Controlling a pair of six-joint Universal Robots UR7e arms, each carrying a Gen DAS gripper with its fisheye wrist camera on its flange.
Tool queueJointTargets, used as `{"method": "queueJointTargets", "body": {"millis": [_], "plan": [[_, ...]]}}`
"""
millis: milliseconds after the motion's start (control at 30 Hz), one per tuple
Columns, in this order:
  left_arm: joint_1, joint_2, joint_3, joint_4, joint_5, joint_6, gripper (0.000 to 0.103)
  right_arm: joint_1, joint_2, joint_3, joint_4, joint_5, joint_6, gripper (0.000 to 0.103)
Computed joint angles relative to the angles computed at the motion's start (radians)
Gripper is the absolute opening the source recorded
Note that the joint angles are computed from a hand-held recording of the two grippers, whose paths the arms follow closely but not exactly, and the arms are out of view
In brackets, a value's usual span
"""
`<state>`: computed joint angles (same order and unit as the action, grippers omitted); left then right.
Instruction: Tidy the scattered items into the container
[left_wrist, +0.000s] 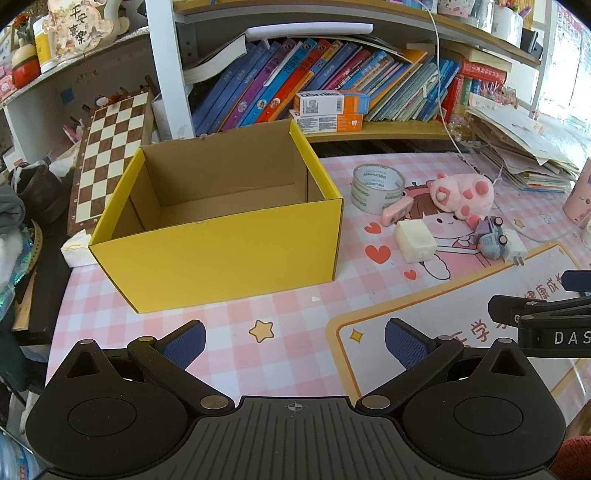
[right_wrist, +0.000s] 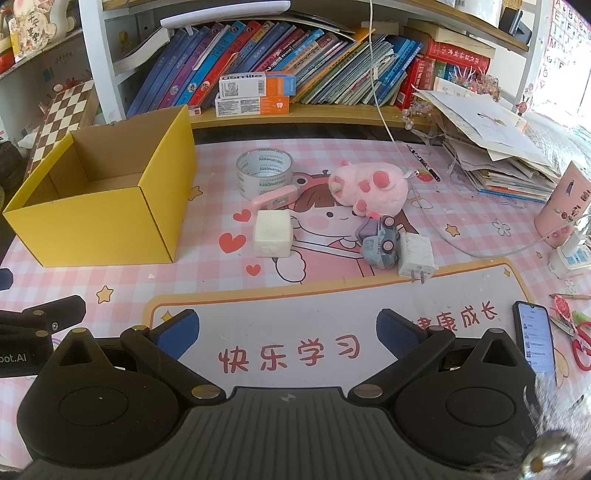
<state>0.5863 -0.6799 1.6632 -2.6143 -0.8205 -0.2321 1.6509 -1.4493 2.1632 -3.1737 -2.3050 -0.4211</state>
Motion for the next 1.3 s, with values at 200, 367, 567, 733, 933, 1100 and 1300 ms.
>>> {"method": "queueJointTargets", "body": {"millis": [200,367,567,733,933,1100,1300], "plan": [[0.002,0.002,-0.004,0.009,0.000,-0.007,0.103,-0.001,0.002,-0.004,0.007,0.002,0.001,0.103],[0.003,0.003,-0.008,0.018,-0.001,-0.013,0.103,-0.003,0.005,-0.007,0.011,0.004,0.002,0.103],[0.006,0.009,-0.016,0.026,-0.008,-0.012,0.103,-0.007,0.004,-0.007,0.017,0.008,0.002,0.103],[0.006,0.018,-0.025,0.034,-0.016,-0.013,0.103,-0.014,-0.002,-0.009,0.024,0.014,-0.001,0.103],[0.002,0.039,-0.046,0.042,-0.024,-0.016,0.103,-0.033,-0.013,-0.014,0.038,0.027,-0.008,0.103],[-0.002,0.063,-0.071,0.060,-0.026,-0.035,0.103,-0.057,-0.029,-0.023,0.062,0.053,-0.026,0.103],[-0.006,0.099,-0.112,0.080,-0.037,-0.065,0.103,-0.094,-0.044,-0.040,0.078,0.093,-0.068,0.103]]}}
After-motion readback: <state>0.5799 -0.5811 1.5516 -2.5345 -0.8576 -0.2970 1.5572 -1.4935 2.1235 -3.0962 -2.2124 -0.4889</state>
